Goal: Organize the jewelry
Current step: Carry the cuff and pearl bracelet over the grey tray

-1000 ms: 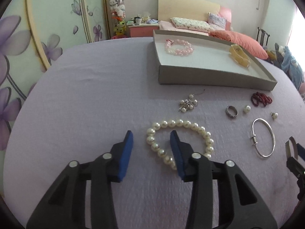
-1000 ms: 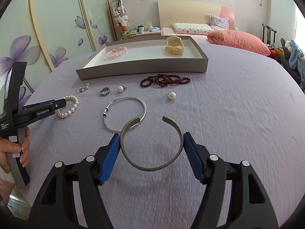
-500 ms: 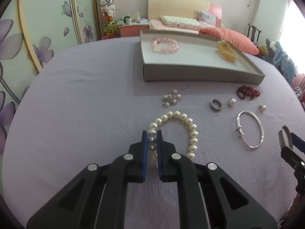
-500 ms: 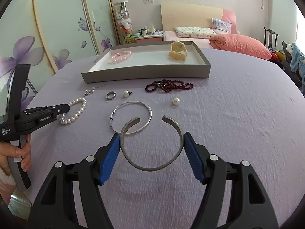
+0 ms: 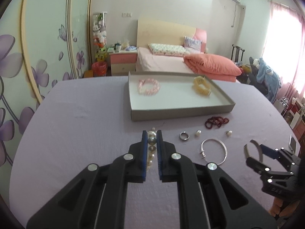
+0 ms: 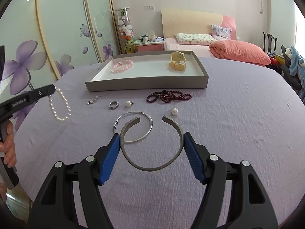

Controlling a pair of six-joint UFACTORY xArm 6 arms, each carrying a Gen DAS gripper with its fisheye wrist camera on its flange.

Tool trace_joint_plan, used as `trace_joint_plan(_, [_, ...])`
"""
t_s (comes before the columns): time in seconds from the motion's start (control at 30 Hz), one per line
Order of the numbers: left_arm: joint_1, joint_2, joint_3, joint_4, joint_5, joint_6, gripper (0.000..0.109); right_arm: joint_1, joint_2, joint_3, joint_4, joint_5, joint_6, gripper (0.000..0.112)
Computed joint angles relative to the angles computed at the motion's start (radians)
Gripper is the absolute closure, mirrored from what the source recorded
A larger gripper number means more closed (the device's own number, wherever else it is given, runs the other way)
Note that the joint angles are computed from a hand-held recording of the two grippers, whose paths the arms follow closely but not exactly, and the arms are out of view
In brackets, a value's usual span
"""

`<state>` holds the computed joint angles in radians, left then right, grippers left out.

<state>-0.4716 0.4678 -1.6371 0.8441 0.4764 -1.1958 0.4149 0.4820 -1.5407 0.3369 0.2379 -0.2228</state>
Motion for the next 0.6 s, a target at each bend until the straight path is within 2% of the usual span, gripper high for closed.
trace_joint_plan(0.3, [-0.003,-0.04,0.024,0.053,-0.01,-0.053,0.099,0.004,-0.006,-0.001,0.029,-0.009,-0.034,0.045])
trace_joint_plan(0.6, [0.004,-0.024,-0.028,0.029,-0.019,-0.024,0.099,-0.002,0.036,-0.085,0.021,0.013,-0.037,0.045])
